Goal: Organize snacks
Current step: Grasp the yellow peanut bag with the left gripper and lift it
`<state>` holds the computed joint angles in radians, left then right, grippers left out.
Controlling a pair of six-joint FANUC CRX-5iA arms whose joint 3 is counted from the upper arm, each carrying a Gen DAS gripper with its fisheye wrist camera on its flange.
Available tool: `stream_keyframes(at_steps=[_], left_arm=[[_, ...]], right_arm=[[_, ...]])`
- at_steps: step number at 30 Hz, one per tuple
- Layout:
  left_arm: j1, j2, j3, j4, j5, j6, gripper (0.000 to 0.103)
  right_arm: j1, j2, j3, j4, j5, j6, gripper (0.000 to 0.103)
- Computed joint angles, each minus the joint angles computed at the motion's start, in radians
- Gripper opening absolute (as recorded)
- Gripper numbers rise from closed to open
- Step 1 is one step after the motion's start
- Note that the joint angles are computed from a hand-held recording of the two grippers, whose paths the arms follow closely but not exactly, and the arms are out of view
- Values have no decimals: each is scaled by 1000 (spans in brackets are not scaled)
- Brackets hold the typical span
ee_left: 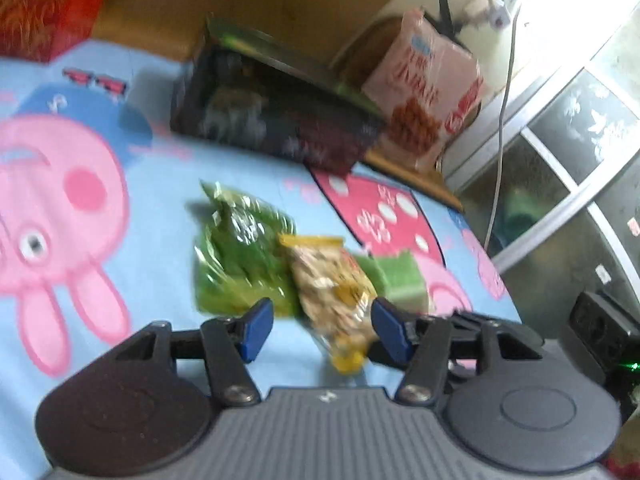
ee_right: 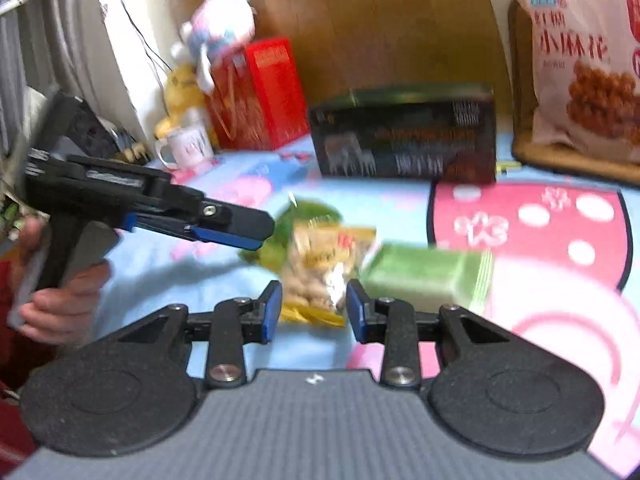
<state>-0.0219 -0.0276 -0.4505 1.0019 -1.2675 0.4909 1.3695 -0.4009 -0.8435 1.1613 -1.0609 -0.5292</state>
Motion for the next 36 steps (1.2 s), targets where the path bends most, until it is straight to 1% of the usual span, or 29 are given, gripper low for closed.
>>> stream_keyframes(at_steps=[1, 2, 3, 4, 6, 7, 9, 10, 11, 12, 13, 15, 17, 19, 20, 21, 23, 25, 26, 27, 28, 29, 30, 31, 32, 34, 36], left_arm=[[-4, -15, -16, 7, 14, -12, 43], [-5, -23, -19, -2, 16, -13, 39], [-1, -36, -26, -8, 22, -9, 39], [1, -42, -28, -12, 20, -5, 39], [22, -56, -36, -24, 2, -8, 38], [37, -66, -41, -29, -8, -13, 38], [69, -85, -53, -31, -26, -42, 38], [87, -92, -57, -25, -27, -51, 40], [103, -105, -66, -14, -8, -49, 41], [115, -114, -68, -7, 9, -39, 42], [133, -119, -70, 1, 18, -25, 42], [171, -121, -71, 19, -4, -12, 42], [206, -131, -76, 23, -36, -22, 49], [228, -142, -85, 10, -74, -32, 71], [235, -143, -90, 5, -99, -39, 73], [235, -144, -94, -2, -117, -43, 74], [231, -142, -101, -13, -140, -44, 74], [214, -135, -108, -19, -146, -29, 74], [202, -128, -108, -25, -139, -14, 73], [191, -124, -110, -31, -132, 1, 69], [185, -117, -114, -28, -128, 3, 61], [180, -116, -117, -24, -124, 0, 54], [174, -103, -107, -33, -135, 6, 37], [170, -98, -105, -40, -135, 16, 33], [170, -102, -110, -36, -126, 16, 31], [172, -97, -103, -38, -129, 22, 30], [173, -94, -97, -28, -135, 25, 30]], right_arm=[[2, 11, 3, 8, -7, -20, 34], [0, 13, 7, 10, 1, -35, 24], [-15, 3, 4, 13, 40, -40, 21], [-8, 1, -1, 22, 52, -61, 21], [15, 21, 13, 14, 41, -43, 21], [24, 22, 14, 14, 51, -43, 21], [24, 7, -4, 41, 106, -90, 23], [5, 0, -19, 73, 170, -124, 23], [-21, -12, -36, 108, 251, -147, 24], [-35, -14, -42, 129, 305, -146, 24], [-30, -6, -33, 125, 309, -120, 24], [11, 4, -10, 105, 227, -74, 25], [33, -15, -19, 129, 152, -102, 26], [62, -28, -27, 132, 55, -134, 28], [75, -31, -29, 123, 14, -145, 31], [80, -31, -32, 114, -18, -159, 39], [73, -30, -40, 100, -40, -182, 45], [38, -23, -38, 84, 0, -178, 45], [21, -19, -40, 85, 23, -180, 45], [0, -12, -40, 86, 52, -177, 45], [0, -6, -36, 77, 62, -173, 45], [-17, 3, -33, 77, 91, -170, 44], [2, -10, -46, 88, 89, -182, 40], [3, -9, -50, 100, 106, -188, 34], [-1, -6, -48, 102, 126, -184, 31], [16, 14, -30, 93, 97, -167, 29], [22, 10, -27, 89, 89, -169, 25]])
